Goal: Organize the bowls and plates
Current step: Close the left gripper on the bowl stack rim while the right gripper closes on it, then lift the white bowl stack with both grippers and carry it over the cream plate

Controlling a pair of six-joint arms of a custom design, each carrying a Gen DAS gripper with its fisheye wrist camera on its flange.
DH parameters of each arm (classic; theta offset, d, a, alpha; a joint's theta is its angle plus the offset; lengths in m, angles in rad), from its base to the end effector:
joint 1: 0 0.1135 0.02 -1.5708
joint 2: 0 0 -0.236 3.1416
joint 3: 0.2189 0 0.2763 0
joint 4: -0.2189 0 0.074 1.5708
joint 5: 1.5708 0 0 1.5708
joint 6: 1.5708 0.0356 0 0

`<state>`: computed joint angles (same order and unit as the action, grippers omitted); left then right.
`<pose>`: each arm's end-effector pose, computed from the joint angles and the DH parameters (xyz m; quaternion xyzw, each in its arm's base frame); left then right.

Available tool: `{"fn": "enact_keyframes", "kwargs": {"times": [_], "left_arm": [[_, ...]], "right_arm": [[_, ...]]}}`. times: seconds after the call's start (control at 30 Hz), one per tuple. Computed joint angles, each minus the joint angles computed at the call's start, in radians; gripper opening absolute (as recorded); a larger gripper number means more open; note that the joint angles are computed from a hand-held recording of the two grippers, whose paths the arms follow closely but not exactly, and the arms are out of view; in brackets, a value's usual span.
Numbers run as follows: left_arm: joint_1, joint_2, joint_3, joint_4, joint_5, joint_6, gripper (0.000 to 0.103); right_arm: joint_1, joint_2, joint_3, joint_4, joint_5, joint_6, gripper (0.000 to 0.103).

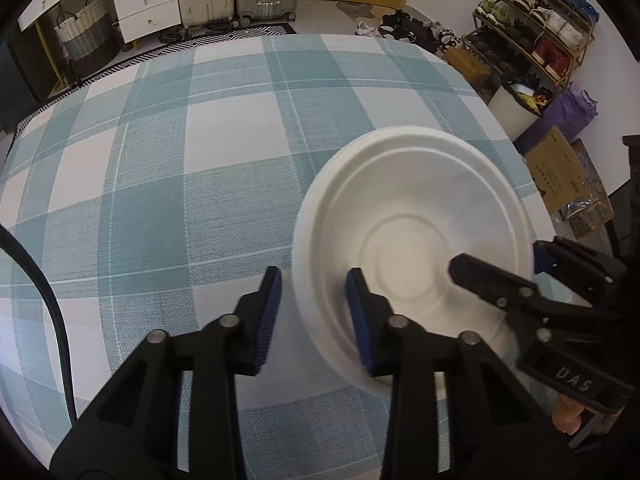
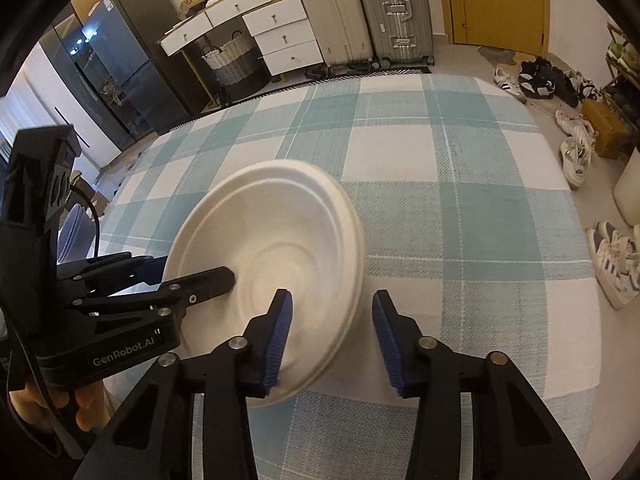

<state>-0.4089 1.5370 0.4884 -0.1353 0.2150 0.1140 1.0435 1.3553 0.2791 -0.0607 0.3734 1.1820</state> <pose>0.2168 -0.1022 0.0448 0.2721 0.9372 -0.1322 0.1736 0.1096 0.1623 0.0379 0.1063 0.9545 0.1096 0.2561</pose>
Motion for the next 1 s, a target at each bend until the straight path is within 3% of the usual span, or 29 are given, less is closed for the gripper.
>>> {"fn": "enact_keyframes", "kwargs": {"times": [0.07,0.13,0.43,0.7,1.0], "left_arm": [[-0.013,-0.007,-0.005,0.001,-0.001,-0.001,0.019],[-0.021,-0.012,-0.009,0.006,-0.007,-0.008,0.019],[0.056,-0.136,-0.060,-0.066,0.031,0.046,0.018],[0.256,-0.427,-0.140,-0.262,0.119,0.180,0.018],[0.570,-0.651,-0.166,-0.525,0.222,0.444,0.018]], "right_arm": [[0.000,-0.005,-0.007,0.022,-0.003,0.001,0.034],[0.007,-0.005,-0.004,0.023,0.002,0.009,0.028],[0.097,0.015,0.073,-0.065,0.065,0.062,0.026],[0.213,0.056,0.244,-0.225,0.149,0.094,0.026],[0.287,0.175,0.418,-0.294,0.169,0.101,0.026]]}}
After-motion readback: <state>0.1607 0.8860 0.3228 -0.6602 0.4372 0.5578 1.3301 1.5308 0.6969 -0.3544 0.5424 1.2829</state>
